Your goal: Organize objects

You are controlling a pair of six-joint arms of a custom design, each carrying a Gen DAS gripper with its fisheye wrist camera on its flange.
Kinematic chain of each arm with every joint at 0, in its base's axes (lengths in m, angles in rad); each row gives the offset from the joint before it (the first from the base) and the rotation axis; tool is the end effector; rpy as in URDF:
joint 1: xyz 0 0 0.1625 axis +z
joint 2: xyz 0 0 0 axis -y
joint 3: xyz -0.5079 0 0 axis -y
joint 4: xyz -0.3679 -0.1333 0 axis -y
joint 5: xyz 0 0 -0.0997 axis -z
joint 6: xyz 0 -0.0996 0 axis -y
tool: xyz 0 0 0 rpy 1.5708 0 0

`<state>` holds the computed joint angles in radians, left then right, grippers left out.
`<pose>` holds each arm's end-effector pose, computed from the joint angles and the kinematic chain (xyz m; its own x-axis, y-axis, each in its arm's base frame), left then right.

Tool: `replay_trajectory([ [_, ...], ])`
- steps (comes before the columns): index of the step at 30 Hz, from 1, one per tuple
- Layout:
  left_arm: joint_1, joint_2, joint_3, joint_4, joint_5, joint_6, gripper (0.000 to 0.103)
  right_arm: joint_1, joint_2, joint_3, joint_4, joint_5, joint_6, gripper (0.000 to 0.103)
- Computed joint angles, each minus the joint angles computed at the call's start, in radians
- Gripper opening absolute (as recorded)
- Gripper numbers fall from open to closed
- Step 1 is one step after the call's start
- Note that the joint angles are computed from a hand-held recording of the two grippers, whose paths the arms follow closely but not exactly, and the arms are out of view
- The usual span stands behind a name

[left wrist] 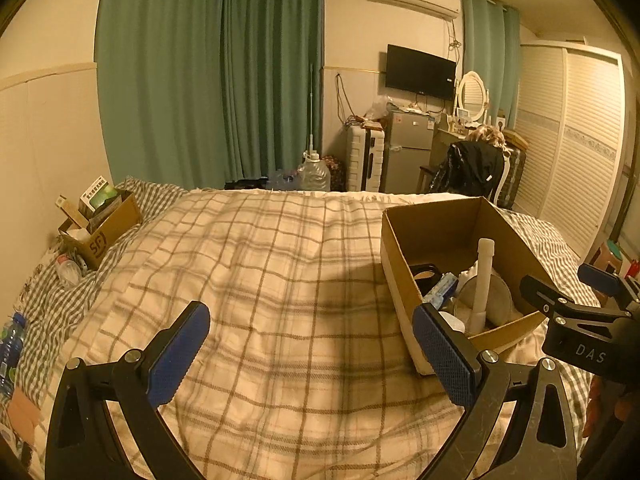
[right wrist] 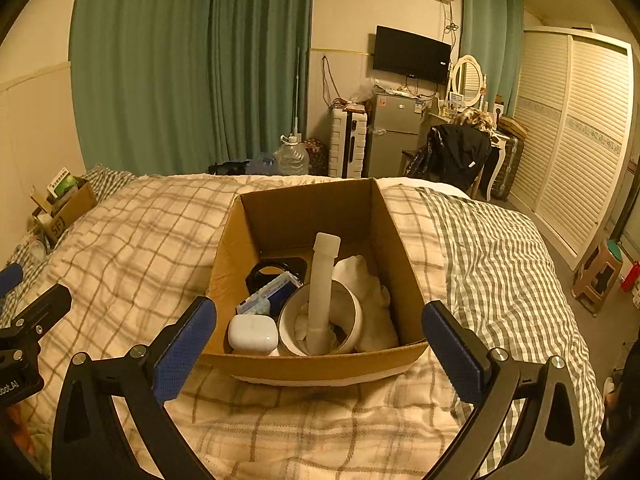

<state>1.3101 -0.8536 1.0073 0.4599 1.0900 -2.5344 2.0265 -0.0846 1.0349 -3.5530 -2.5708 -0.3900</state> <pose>-0.0103 -0.7344 0.3566 -0.6989 0.2051 -0.6852 0.6663 0.5350 -0.5195 0.4041 -0.7122 -0.0359 -0.6568 0.2047 0.7257 -0.5142 0.5824 -0.6297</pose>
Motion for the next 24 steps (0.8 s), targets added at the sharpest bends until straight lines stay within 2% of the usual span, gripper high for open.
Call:
replay_trajectory([
  [24, 0.002, 0.002, -0.002, 0.007, -0.004, 0.001, 0.103, 0.004, 0.001, -0.006, 0.030, -0.002, 0.016, 0.103],
])
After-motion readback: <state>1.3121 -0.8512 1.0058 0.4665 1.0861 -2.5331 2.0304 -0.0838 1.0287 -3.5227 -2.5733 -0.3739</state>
